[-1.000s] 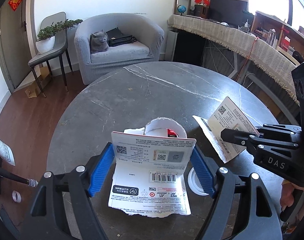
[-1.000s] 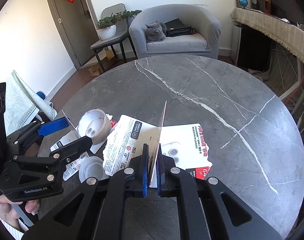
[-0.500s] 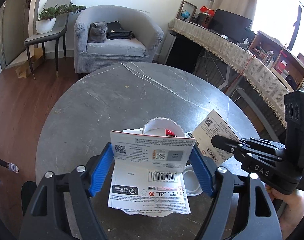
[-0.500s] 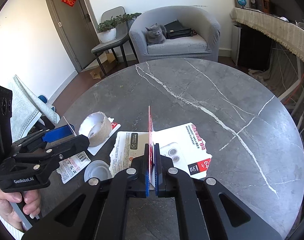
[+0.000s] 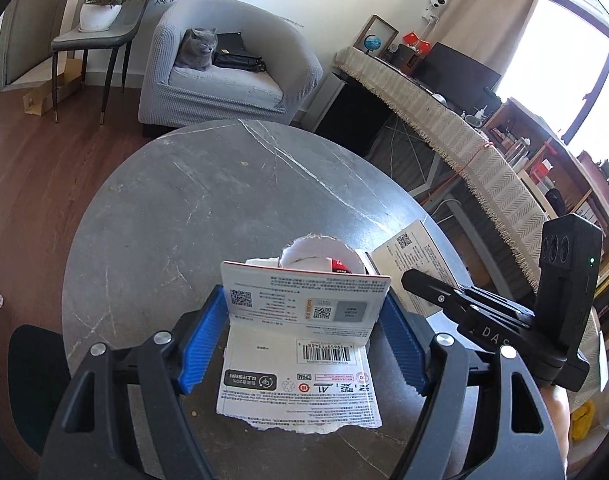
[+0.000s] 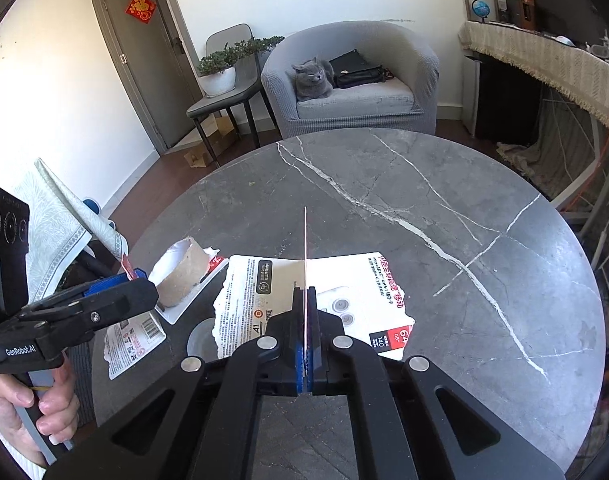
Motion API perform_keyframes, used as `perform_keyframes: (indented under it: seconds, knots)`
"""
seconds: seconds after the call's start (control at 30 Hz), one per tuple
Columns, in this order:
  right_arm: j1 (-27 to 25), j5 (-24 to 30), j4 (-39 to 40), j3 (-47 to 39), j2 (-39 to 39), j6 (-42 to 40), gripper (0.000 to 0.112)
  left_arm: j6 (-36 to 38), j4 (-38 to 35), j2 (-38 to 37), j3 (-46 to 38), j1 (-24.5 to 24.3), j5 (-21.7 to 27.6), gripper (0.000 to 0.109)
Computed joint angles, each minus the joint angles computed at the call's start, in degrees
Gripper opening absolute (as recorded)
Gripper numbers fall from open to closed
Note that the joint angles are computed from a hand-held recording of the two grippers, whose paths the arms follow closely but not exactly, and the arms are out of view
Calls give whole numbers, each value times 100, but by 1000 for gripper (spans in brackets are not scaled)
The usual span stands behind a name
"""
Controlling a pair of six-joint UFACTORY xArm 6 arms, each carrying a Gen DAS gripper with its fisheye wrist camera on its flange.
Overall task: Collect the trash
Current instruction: 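Carry the barcode paper with the left gripper while the right gripper carries the SanDisk card to the bin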
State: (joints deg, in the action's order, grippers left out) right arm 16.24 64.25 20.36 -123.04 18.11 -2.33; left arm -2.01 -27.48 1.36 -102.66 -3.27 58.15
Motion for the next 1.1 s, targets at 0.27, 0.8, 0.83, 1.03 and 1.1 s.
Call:
perform_keyframes:
  seconds: [0.27, 0.8, 0.83, 1.03, 1.1]
  knots:
    - [28, -356, 15, 608, -490, 118, 0, 51, -680, -339, 409, 179, 185, 78]
    - [390, -541, -199, 562, -613, 232, 0, 512, -1988, -967, 968, 973, 1196, 78]
    - [438, -531, -224, 487, -570, 245, 0, 534, -2019, -1012, 995, 1045, 1257, 78]
    - [682, -484, -351, 85, -318, 314, 0, 697, -2036, -1131, 945, 1389, 1733, 78]
    - [768, -455, -408, -82, -211, 345, 0, 741, -1994, -1140, 927, 1452, 1869, 78]
